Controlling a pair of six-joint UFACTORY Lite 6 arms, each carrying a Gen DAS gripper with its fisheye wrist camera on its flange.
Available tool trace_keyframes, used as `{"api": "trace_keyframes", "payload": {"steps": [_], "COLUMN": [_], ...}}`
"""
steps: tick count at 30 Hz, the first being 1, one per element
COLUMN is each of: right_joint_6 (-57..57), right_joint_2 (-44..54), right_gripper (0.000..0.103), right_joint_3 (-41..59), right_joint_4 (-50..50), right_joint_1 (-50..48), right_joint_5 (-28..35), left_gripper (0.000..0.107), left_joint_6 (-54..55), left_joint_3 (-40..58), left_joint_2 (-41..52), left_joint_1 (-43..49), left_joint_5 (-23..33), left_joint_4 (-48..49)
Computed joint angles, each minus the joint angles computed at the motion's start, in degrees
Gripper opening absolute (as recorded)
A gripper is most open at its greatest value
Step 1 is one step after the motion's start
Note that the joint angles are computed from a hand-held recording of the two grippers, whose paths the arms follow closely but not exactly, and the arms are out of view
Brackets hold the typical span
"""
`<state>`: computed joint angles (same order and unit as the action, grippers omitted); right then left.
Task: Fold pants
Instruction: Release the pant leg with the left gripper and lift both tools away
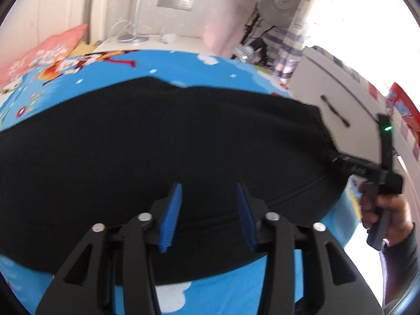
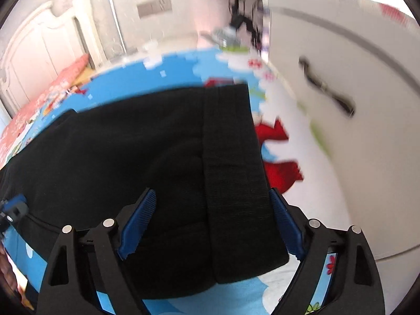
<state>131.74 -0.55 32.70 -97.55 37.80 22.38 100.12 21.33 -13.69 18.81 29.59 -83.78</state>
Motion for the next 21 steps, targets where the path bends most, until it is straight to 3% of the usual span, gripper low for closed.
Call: {"api": "trace_keyframes", "payload": {"steps": [3, 5, 9, 15, 17, 21], "right_joint_6": [5.97, 4.87, 3.59, 4.63, 1.96, -3.33], "right_joint_2": [-6.6, -8.86, -9.65, -6.9, -2.26, 7.84], "right_gripper": [0.092, 0.093, 0.094, 0.095, 0.095, 0.09], "right_joint_3": [-3.85, -4.72, -4.13, -3.45, -1.3, 2.78], "right_joint_4": [-3.77, -0.21, 3.7, 4.49, 5.64, 10.29], "right_joint_1": [3.77, 8.72, 14.11, 21.14, 19.1, 14.05], "right_joint_5": [3.73, 8.37, 14.95, 26.73, 25.15, 21.81], "left_gripper": [0.047, 0.047, 0.051, 0.055, 0.055, 0.055], "left_joint_6": [4.84, 7.08, 18.9, 33.07, 32.01, 19.11], "left_joint_3": [-4.22, -5.79, -8.41, -10.21, -10.17, -9.25], "left_joint_2": [-2.46, -3.66, -4.86, -4.33, -4.26, -6.32], "left_joint_1": [2.15, 1.98, -4.05, -6.49, -5.64, -0.21], "left_joint_5": [-0.04, -1.03, -7.27, -8.16, -7.36, -3.8], "left_joint_4": [-2.8, -4.71, -16.44, -30.84, -29.56, -16.38]}}
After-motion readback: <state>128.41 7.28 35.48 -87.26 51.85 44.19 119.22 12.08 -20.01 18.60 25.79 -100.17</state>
